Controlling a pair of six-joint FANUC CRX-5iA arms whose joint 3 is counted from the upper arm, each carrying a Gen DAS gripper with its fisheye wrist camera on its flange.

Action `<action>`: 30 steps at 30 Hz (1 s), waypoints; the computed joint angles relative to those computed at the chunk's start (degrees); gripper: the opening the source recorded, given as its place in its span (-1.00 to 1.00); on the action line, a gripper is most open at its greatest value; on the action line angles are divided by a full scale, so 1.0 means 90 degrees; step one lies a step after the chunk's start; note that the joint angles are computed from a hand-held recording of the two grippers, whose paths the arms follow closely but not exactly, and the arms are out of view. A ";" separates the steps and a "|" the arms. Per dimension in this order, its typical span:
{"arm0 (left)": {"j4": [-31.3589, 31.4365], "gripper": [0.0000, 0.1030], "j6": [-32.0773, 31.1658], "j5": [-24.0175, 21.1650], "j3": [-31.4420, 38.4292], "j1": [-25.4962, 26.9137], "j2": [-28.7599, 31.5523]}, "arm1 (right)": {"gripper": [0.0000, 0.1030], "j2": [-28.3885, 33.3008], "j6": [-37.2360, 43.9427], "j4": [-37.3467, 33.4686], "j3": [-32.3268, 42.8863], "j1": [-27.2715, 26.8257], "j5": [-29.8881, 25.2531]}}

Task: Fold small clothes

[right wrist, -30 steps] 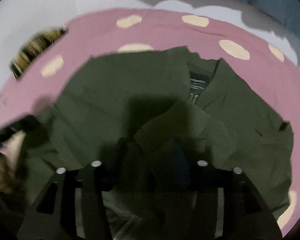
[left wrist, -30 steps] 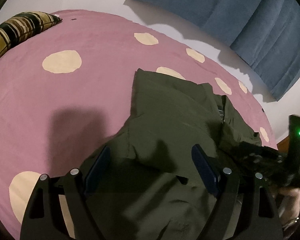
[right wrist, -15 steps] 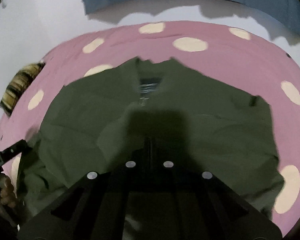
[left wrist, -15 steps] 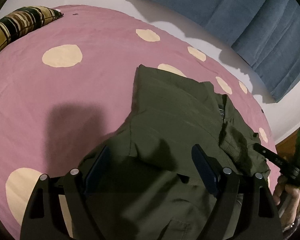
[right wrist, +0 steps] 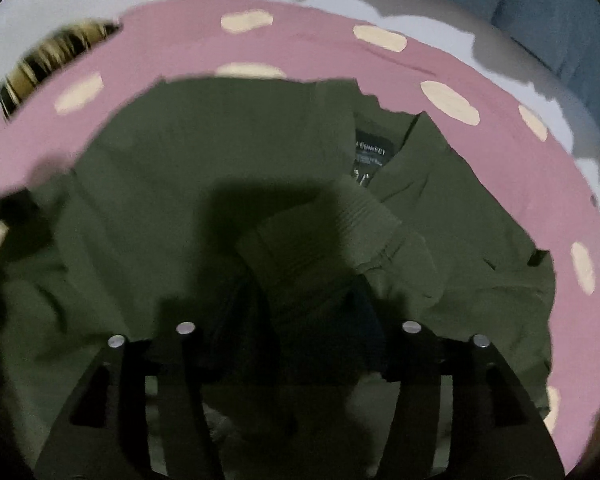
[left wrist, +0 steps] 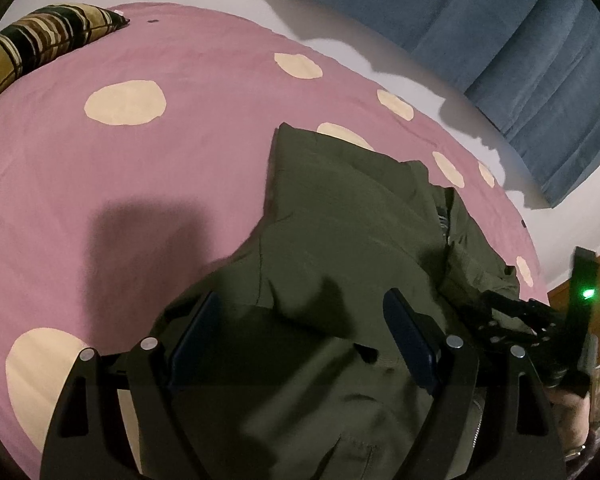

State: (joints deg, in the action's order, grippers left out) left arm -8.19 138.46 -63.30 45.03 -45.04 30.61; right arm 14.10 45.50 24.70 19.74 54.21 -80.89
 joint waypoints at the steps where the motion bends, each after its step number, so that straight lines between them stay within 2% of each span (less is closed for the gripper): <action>1: -0.0005 0.60 -0.0006 -0.0016 0.0022 -0.0003 0.0016 | 0.07 0.0054 0.0043 0.0072 -0.0013 0.0023 -0.0081; 3: 0.0012 0.60 -0.0016 -0.0028 0.0030 -0.0001 0.0032 | 0.00 -0.0009 -0.0044 0.0152 -0.0206 0.0047 -0.0018; 7: 0.0111 0.60 -0.0034 -0.0066 0.0031 0.0024 0.0055 | -0.16 -0.0470 -0.0634 -0.0203 -0.0657 -0.0151 0.0562; 10: 0.0131 0.60 -0.0023 -0.0078 0.0023 0.0027 0.0055 | -0.28 -0.0950 -0.1237 -0.0414 -0.1096 -0.0283 0.1170; 17: 0.0200 0.60 -0.0009 -0.0069 -0.0027 0.0058 0.0048 | -0.30 -0.2554 -0.3171 -0.0269 -0.2874 -0.0455 0.2917; 21: 0.0265 0.60 0.0048 -0.0023 -0.0115 0.0091 0.0013 | -0.26 -0.3517 -0.4317 -0.0179 -0.3935 -0.0527 0.3687; 23: 0.0246 0.60 0.0075 -0.0008 -0.0136 0.0089 -0.0002 | -0.07 -0.3959 -0.4615 -0.0379 -0.4337 -0.0597 0.3870; 27: 0.0211 0.60 0.0074 -0.0031 -0.0127 0.0077 0.0002 | 0.09 -0.4502 -0.5096 -0.0108 -0.4874 -0.0564 0.3820; 30: 0.0177 0.60 0.0067 -0.0111 -0.0034 0.0061 0.0060 | 0.13 -0.4796 -0.5106 -0.0411 -0.5170 -0.0774 0.4365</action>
